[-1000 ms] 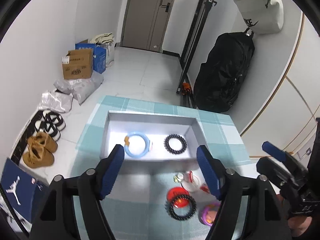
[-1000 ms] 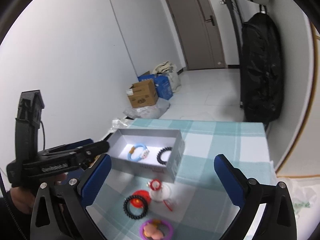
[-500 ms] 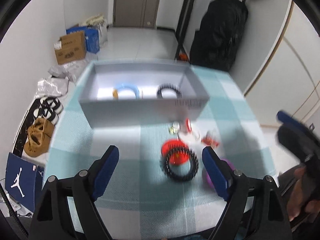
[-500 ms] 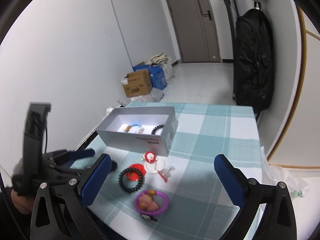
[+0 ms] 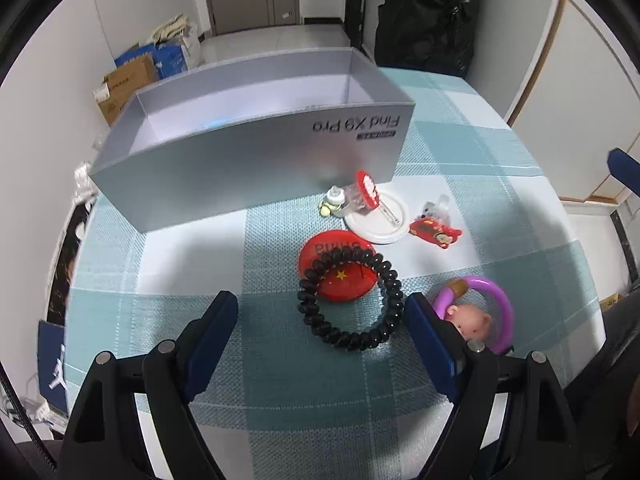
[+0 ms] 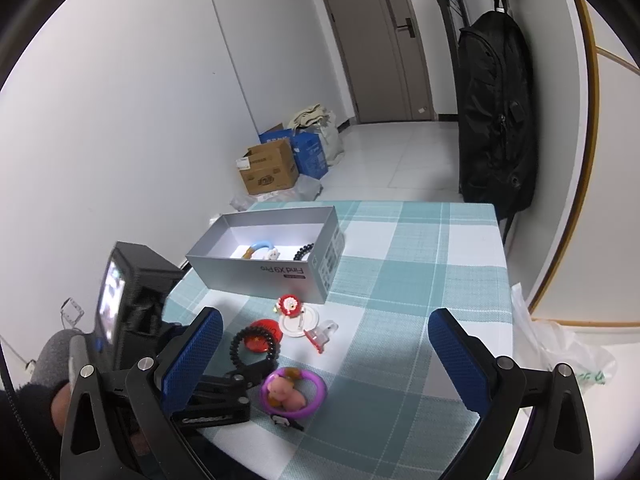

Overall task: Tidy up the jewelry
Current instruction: 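Move both grippers back from the box toward the remaining jewelry, then grasp the second black beaded bracelet off the red badge with the left gripper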

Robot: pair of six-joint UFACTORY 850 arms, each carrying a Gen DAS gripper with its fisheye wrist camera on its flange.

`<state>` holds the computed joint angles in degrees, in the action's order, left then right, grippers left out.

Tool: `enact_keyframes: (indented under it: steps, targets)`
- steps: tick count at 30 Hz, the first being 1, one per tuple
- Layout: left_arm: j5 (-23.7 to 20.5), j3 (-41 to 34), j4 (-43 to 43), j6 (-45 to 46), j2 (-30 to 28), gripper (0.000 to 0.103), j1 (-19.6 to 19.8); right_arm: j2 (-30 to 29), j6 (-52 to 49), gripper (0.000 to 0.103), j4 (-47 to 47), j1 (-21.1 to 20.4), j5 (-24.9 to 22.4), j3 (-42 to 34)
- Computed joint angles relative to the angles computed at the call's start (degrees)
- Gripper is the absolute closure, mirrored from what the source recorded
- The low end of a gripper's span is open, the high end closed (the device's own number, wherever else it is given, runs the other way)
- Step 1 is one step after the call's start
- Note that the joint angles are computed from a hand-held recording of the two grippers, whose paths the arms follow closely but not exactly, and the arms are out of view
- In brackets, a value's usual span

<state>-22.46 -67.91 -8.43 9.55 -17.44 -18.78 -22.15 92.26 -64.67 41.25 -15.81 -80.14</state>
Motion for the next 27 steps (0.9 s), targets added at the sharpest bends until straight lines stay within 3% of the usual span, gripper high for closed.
enact_keyframes:
  steps: [12, 18, 27]
  targets:
    - [-0.35, -1.32, 1.06, -0.34, -1.12, 0.022, -0.01, 0.25, -2.65, 0.000, 3.62, -0.28, 0.35, 0.19]
    - [-0.32, -1.73, -3.13, 5.13, -1.15, 0.056, 0.06, 0.03, -7.75, 0.000, 10.51, -0.69, -0.60, 0.18]
    - [-4.66, -2.58, -19.00, 16.24, -1.43, 0.064, 3.08, -0.38, -16.86, 0.000, 22.87, -0.93, -1.96, 0.24]
